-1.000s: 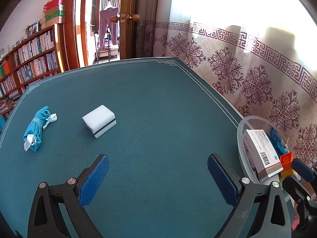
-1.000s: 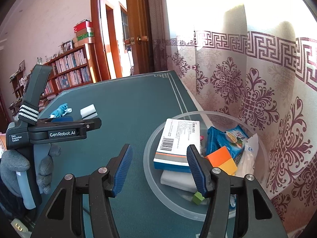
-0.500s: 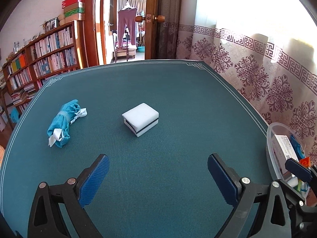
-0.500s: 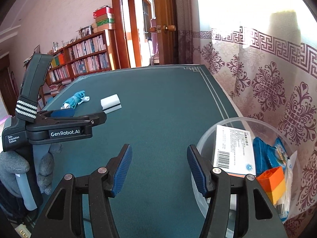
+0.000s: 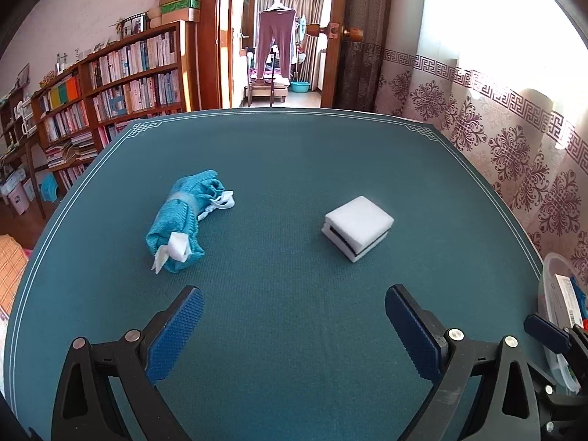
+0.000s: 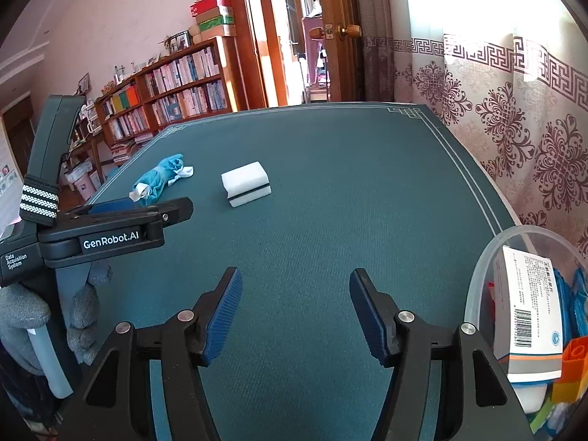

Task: Organize objects
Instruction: 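Withdraw both tools from the basin back toward the cloth and sponge, then close the left tool on the blue cloth bundle while the right tool grasps the white sponge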

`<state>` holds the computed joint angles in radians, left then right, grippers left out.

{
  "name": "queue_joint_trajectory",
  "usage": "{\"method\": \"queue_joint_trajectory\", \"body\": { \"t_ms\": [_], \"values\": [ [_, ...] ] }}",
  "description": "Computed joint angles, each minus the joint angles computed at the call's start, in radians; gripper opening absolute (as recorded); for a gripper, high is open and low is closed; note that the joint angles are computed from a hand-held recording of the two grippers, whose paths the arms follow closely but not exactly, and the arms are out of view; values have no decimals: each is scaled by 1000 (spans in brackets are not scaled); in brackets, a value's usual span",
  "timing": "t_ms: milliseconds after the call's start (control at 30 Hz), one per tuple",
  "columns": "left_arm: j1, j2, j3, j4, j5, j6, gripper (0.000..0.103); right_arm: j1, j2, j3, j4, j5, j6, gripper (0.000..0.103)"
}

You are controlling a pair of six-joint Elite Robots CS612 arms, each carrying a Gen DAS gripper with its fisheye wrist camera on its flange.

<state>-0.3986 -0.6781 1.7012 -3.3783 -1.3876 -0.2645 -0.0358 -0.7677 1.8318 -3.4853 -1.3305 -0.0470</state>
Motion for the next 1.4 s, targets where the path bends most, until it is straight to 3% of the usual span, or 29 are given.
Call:
{"method": "queue_joint_trajectory", "body": {
  "t_ms": [267, 633, 833, 1033, 1300, 1400],
  "values": [
    [39, 10, -23, 18, 53, -50, 101, 6, 15, -23, 42, 8, 5, 63],
    [67, 45, -104, 67, 99, -25, 101, 11, 22, -43, 62, 14, 1, 63],
    [81, 68, -153, 122, 72, -18, 99, 17, 29, -62, 83, 4, 3, 63],
    [88, 85, -181, 159, 42, -5, 83, 27, 38, -86, 106, -6, -3, 63],
    [108, 92, -192, 174, -38, -25, 42, 48, 63, -142, 140, -19, 1, 63],
    [113, 89, -183, 154, -58, -31, 40, 54, 76, -174, 163, -19, 9, 63]
  ]
}}
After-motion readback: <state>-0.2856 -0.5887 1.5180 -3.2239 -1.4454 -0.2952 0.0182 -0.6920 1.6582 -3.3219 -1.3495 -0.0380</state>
